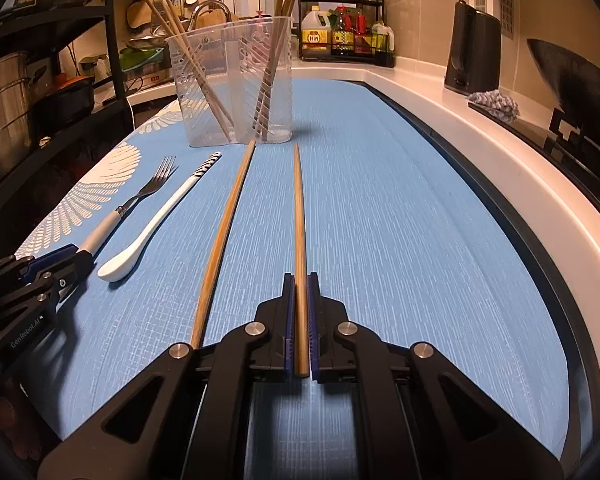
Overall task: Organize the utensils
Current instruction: 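Lift the fork and chopstick and carry both over the clear container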
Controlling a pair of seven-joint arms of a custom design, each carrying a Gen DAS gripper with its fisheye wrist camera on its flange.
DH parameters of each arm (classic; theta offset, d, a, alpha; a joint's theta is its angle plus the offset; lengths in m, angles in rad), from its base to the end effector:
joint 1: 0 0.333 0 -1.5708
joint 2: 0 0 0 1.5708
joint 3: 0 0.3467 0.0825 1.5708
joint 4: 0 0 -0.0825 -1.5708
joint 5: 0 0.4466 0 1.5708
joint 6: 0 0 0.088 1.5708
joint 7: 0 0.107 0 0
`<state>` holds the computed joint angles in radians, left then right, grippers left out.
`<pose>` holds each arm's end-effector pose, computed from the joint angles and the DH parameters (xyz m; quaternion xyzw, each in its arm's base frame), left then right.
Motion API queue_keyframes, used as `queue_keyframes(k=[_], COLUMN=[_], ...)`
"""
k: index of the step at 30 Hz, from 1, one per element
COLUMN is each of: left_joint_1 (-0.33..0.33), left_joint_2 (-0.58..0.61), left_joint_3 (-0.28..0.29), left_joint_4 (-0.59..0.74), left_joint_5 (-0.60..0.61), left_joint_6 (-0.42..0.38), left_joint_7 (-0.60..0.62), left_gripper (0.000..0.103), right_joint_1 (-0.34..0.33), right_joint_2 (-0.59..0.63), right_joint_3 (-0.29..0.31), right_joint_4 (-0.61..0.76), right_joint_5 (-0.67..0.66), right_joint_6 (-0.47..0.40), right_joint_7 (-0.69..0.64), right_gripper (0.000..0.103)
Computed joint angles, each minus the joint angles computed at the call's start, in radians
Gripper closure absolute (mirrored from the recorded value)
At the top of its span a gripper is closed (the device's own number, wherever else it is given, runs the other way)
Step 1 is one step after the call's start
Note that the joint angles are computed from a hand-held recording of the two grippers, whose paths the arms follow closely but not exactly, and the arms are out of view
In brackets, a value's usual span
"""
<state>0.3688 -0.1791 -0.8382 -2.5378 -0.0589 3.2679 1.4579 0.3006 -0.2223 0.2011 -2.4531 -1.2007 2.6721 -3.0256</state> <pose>0.4787 -0.2417 0.4029 -0.5222 0.7441 -0.3384 0.2430 0.4434 0.2758 0.4028 -0.5833 0.6997 -0.3078 0.2748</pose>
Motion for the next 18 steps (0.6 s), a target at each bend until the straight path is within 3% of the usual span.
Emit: queue_keyframes(k=[9, 12, 18], left_joint_1=[-0.222, -0.266, -0.289], left_joint_2=[-0.026, -0.036, -0.056], left_joint_3=[0.219, 0.261, 0.273], left_joint_4=[-0.027, -0.028, -0.023], left_joint_5=[-0.058, -0.09, -0.162], left_joint_6=[0.045, 0.063, 0.107], left_joint_7=[0.066, 0.093, 0.16], left_gripper=[0.085, 0.085, 0.085], right_joint_1=[0.009, 0.006, -0.011], right_joint_2=[-0.089, -0.122, -0.164], right_joint_3=[0.032, 0.043, 0.057], right_joint_4=[-0.018, -0.018, -0.002], right_joint_5=[-0.011, -0.015, -0.023], right_joint_6=[-0.045, -0.054, -0.055], right_joint_7=[0.006, 0.001, -0.026], right_gripper=[0.097, 0.097, 0.097])
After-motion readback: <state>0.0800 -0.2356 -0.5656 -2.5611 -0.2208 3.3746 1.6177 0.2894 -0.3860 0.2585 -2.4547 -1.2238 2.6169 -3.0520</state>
